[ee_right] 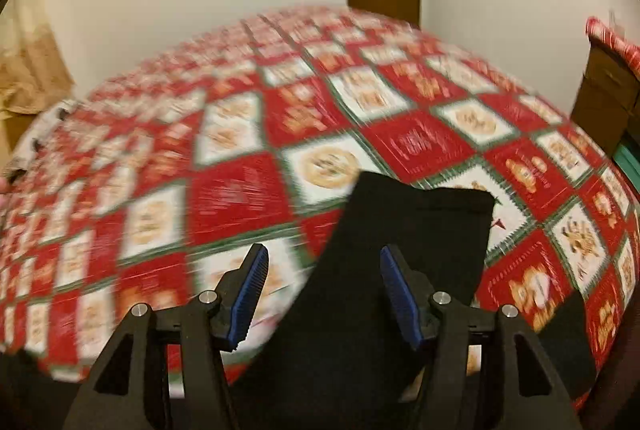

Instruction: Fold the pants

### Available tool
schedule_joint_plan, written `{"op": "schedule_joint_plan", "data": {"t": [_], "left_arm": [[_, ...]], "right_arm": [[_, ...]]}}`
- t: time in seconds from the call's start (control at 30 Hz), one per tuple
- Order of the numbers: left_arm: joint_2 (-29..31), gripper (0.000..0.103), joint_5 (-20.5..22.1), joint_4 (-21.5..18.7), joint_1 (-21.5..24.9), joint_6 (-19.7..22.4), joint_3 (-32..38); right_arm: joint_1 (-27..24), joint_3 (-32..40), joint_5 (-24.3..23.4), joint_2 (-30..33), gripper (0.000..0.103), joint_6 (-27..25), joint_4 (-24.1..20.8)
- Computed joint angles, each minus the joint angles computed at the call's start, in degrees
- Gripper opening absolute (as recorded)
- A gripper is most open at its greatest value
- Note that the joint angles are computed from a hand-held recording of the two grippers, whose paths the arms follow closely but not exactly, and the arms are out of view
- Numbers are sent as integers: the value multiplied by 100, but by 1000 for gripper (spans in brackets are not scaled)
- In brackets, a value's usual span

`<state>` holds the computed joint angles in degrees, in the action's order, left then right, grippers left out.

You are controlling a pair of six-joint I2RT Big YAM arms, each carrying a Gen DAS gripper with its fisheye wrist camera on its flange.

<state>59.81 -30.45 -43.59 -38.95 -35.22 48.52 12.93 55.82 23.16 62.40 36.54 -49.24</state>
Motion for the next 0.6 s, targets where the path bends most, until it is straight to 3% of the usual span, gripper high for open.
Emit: {"op": "schedule_joint_plan", "data": {"t": [0.1, 0.2, 0.27, 0.33, 0.37, 0.43, 0.6], "left_arm": [[42, 103, 44, -110, 27, -28, 63], [48, 103, 84, -135, 48, 10, 78], [67, 103, 74, -154, 47, -3, 93], [95, 103, 47, -174, 38, -36, 112], [97, 103, 40, -176, 35, -44, 113], [94, 103, 41, -176, 36, -42, 112], [94, 103, 39, -170, 37, -47, 108]], "right_arm": [[-421, 152, -456, 552, 61, -136, -167], [-531, 135, -522, 559, 61, -357, -46], [-626, 149, -689, 485, 43, -411, -151], [-932, 58, -1182, 256, 11, -446, -153], [-1090, -59, -1547, 70, 6, -392, -73], [-1531, -437, -2379, -584, 6, -177, 181], [-2117, -1335, -3060, -2629, 6, 158, 321]]}}
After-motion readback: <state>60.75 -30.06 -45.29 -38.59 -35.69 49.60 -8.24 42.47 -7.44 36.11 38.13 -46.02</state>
